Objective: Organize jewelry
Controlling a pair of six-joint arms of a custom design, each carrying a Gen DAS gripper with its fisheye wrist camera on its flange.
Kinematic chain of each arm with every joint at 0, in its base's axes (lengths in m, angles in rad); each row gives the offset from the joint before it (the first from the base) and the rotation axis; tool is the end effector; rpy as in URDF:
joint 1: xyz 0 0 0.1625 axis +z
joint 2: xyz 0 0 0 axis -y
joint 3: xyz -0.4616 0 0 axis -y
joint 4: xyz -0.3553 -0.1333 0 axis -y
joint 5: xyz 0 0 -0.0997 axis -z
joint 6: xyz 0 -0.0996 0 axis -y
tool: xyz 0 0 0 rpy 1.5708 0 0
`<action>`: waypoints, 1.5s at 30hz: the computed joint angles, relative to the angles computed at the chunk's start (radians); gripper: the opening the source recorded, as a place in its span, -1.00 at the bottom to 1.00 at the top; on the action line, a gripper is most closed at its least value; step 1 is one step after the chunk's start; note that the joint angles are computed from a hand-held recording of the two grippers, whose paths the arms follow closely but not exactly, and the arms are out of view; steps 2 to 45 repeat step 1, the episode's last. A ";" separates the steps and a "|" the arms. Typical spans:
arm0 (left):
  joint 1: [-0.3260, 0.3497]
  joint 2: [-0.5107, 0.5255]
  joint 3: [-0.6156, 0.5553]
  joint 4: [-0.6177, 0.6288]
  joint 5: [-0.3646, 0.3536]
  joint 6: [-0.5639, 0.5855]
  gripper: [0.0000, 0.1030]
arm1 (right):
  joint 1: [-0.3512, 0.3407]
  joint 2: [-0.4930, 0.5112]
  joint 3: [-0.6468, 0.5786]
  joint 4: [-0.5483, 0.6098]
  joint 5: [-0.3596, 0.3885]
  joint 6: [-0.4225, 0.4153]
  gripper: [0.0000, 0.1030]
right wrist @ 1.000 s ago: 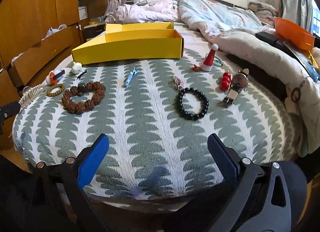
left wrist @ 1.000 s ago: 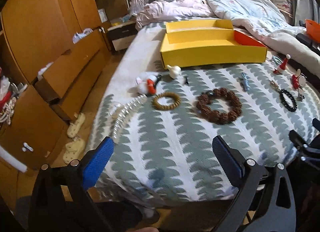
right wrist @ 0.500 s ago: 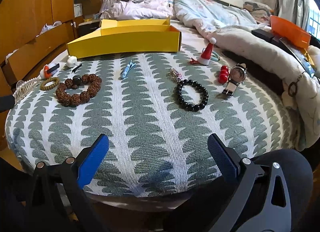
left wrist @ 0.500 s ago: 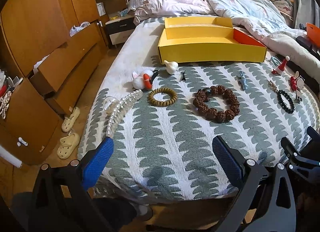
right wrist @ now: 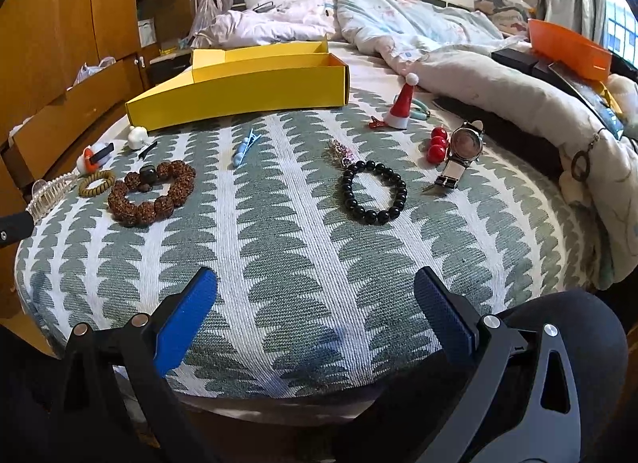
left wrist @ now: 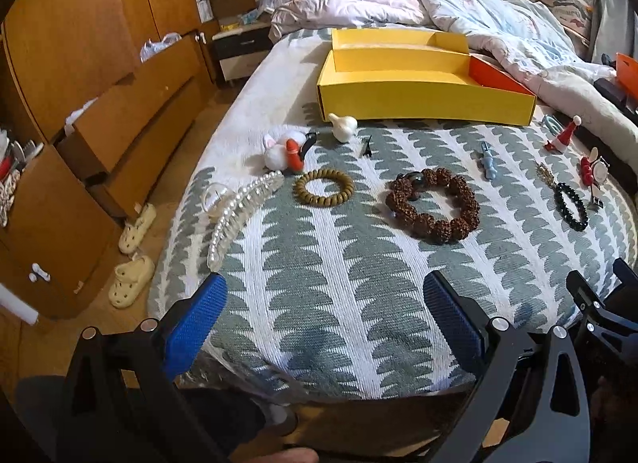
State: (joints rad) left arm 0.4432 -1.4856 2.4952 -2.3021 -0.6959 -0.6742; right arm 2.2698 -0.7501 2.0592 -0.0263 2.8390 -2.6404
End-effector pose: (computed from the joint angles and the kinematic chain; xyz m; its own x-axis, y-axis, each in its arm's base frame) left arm -0.1871 -0.3210 0.2328 -0.6082 0.2657 -0.7480 0.6259 0.7401 -0.2461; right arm 0.2496 -0.2376 0.0772 -0.6495 0.3665 0.6662 -0.3477 0.6361 -0.6889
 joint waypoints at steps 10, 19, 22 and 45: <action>-0.001 -0.001 0.000 0.004 0.002 -0.004 0.89 | -0.001 0.000 -0.001 0.002 0.000 0.001 0.92; -0.001 -0.001 0.000 0.004 0.002 -0.004 0.89 | -0.001 0.000 -0.001 0.002 0.000 0.001 0.92; -0.001 -0.001 0.000 0.004 0.002 -0.004 0.89 | -0.001 0.000 -0.001 0.002 0.000 0.001 0.92; -0.001 -0.001 0.000 0.004 0.002 -0.004 0.89 | -0.001 0.000 -0.001 0.002 0.000 0.001 0.92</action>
